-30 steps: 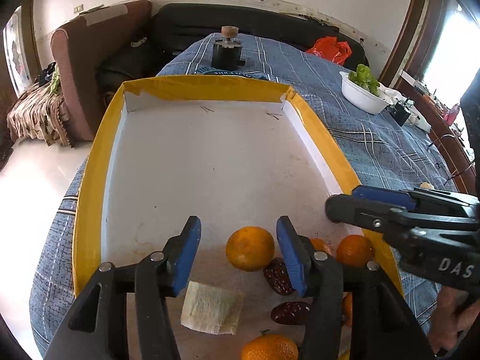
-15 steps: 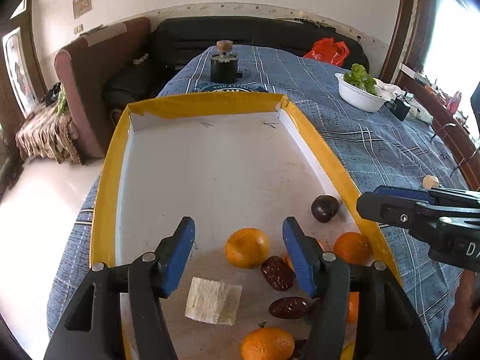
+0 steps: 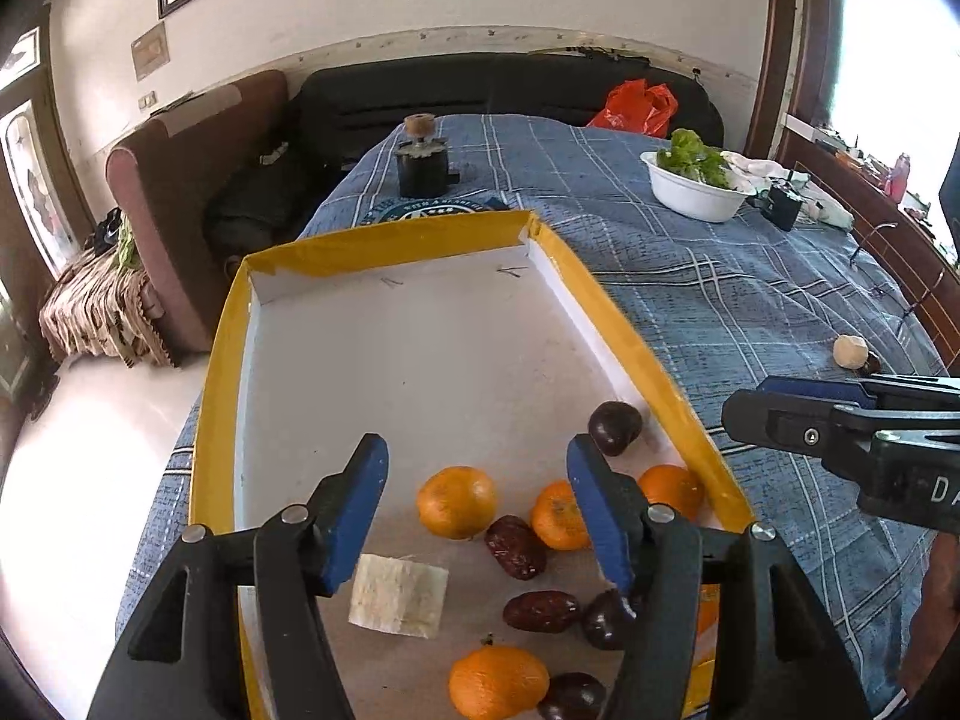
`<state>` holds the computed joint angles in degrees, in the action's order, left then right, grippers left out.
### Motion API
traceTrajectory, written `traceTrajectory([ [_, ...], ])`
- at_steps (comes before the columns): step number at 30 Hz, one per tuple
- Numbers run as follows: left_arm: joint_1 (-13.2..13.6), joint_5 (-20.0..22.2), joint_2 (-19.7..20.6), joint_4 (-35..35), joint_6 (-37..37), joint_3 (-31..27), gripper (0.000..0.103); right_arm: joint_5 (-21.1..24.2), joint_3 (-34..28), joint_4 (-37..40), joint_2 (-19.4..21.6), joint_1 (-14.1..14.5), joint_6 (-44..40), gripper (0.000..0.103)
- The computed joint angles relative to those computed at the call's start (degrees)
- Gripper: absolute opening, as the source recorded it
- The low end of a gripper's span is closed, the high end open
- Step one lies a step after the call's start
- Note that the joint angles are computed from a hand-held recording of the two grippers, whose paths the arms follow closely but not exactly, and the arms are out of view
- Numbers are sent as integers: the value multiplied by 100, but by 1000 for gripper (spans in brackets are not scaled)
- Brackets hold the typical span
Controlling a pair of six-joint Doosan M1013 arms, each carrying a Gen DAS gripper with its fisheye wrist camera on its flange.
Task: Organize fruits
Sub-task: 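Move the left tool back to the table and grasp the white bread piece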
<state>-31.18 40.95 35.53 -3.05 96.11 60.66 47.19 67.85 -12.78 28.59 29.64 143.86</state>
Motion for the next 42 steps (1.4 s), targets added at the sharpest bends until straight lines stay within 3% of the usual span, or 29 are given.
traceTrajectory([
  [31, -633, -6, -36, -475, 1018, -83, 62, -44, 1844, -842, -1250, -89, 1996, 39],
  [36, -784, 220, 55, -766, 1324, -262, 66, 37, 2281, -936, -1544, -113, 2456, 38],
  [42, -980, 862, 379, -1284, 1584, -839, 66, 221, 2768, -1114, -1944, -112, 2981, 38],
])
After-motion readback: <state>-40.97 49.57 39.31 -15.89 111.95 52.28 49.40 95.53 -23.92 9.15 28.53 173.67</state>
